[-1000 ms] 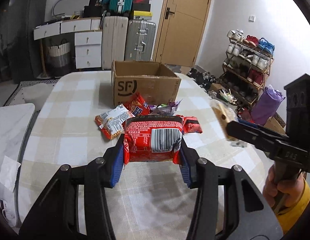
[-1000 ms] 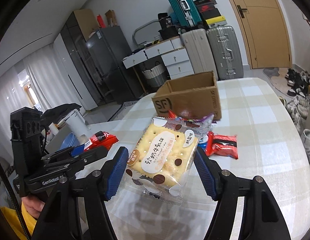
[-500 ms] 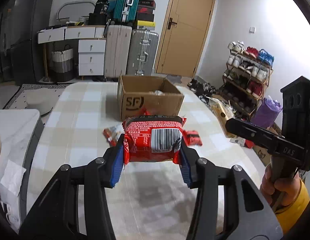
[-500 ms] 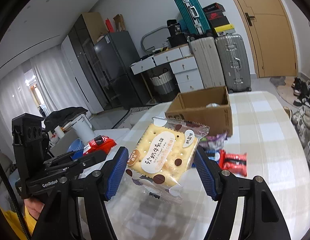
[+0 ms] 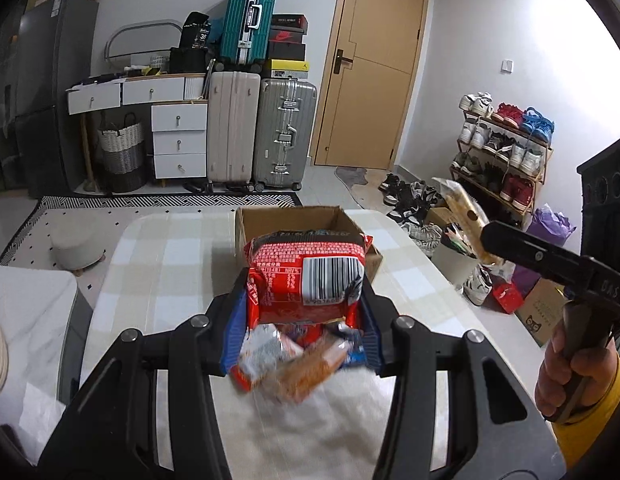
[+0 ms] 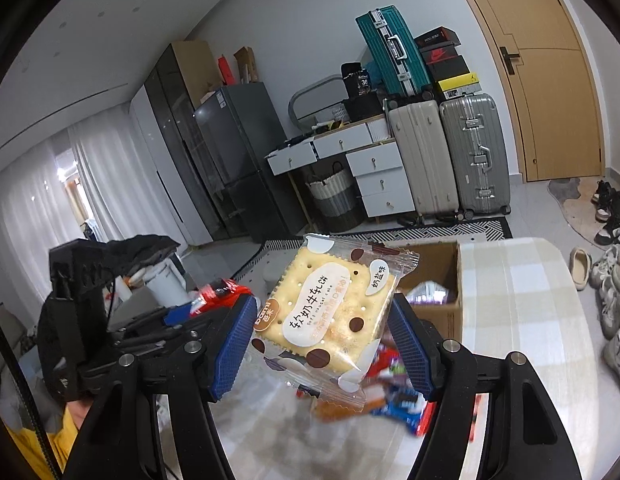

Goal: Organize snacks
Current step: 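Lift both held packs and carry them over the SF box, then lower both packs into the box and open both grippers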

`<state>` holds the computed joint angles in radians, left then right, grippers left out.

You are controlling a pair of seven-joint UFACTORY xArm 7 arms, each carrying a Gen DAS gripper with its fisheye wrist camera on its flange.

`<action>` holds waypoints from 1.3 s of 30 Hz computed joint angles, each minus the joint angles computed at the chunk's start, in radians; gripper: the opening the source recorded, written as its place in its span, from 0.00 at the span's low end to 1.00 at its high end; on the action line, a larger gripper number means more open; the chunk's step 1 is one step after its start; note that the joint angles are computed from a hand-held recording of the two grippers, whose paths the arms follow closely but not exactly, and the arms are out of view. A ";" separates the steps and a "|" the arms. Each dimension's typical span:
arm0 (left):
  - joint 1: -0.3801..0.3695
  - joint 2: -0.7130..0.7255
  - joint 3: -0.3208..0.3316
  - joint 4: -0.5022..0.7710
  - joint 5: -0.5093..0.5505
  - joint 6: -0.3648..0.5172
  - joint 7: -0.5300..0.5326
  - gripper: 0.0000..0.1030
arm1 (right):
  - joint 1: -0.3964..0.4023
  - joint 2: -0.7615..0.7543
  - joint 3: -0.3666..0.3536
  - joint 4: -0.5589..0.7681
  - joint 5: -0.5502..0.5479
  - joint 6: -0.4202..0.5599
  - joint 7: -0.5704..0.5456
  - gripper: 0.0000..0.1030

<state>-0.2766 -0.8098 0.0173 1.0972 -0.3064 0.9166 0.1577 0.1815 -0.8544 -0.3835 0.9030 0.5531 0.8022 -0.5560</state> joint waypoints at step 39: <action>0.013 1.349 -0.134 1.196 0.166 0.164 -0.190 0.44 | -0.269 0.935 0.162 0.678 0.183 0.153 -0.081 0.66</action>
<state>-0.2638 0.5389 -0.1166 2.2935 -0.1407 1.0805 -0.0327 -0.0873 0.0804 -0.2218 1.5807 0.7365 0.9554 -0.6375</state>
